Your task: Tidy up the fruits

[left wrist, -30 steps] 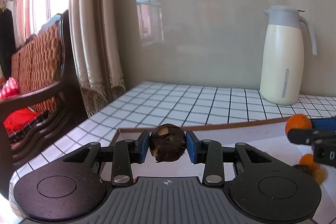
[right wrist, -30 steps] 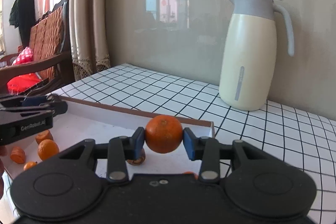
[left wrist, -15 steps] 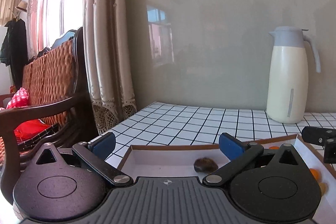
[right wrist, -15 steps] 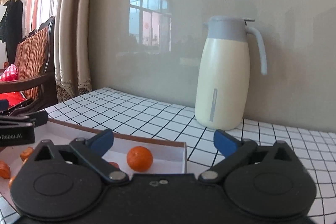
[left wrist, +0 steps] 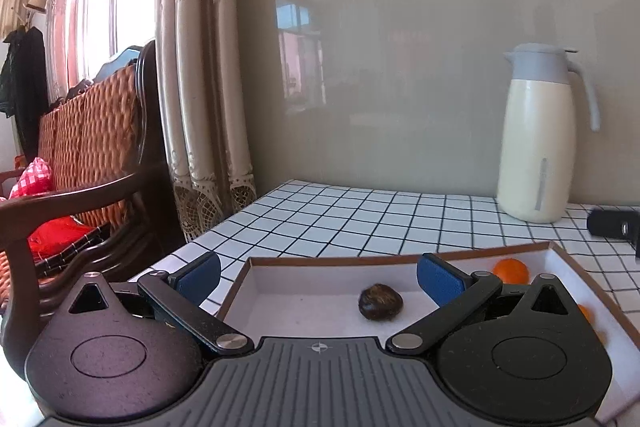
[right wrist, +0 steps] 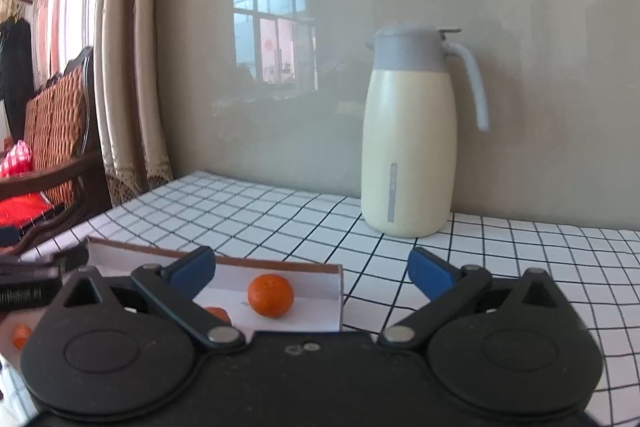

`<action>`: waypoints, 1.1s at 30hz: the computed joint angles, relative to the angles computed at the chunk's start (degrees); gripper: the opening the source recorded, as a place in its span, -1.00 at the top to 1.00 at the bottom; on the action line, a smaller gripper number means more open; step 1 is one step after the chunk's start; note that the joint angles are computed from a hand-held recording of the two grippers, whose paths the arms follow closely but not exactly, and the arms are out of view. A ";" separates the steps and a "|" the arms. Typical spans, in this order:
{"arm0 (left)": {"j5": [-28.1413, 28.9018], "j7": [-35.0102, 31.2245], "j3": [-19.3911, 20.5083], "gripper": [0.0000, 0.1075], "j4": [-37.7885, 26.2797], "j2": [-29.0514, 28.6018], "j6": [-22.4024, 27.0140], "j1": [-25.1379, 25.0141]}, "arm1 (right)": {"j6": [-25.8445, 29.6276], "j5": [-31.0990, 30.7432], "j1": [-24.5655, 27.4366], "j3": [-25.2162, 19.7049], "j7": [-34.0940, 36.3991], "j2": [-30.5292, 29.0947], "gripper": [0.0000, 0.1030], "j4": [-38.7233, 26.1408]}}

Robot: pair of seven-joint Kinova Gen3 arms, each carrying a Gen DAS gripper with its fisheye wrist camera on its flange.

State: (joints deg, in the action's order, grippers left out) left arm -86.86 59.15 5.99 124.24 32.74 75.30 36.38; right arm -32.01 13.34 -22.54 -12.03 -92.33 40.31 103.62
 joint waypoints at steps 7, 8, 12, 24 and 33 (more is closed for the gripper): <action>7.90 -0.23 2.57 -0.92 -0.54 -2.72 5.25 7.11 | -4.76 3.43 4.16 -0.77 -1.57 -6.98 -0.88 10.47; 9.12 -0.78 3.10 -0.92 -0.75 -3.13 6.55 8.60 | -5.52 4.12 4.87 -0.74 -1.82 -8.26 -0.88 12.40; 13.91 -2.39 5.26 -0.92 -2.43 -3.73 12.64 15.32 | -8.75 6.98 7.52 -0.45 -2.97 -12.95 -0.88 19.80; 22.60 -1.45 8.26 -0.92 -8.29 -1.09 25.40 30.43 | -19.89 11.91 12.48 2.73 -3.80 -23.01 -0.88 37.22; 25.94 0.57 7.35 -0.92 -10.05 2.02 26.52 34.55 | -26.86 10.71 13.11 4.39 1.01 -22.20 -0.88 42.88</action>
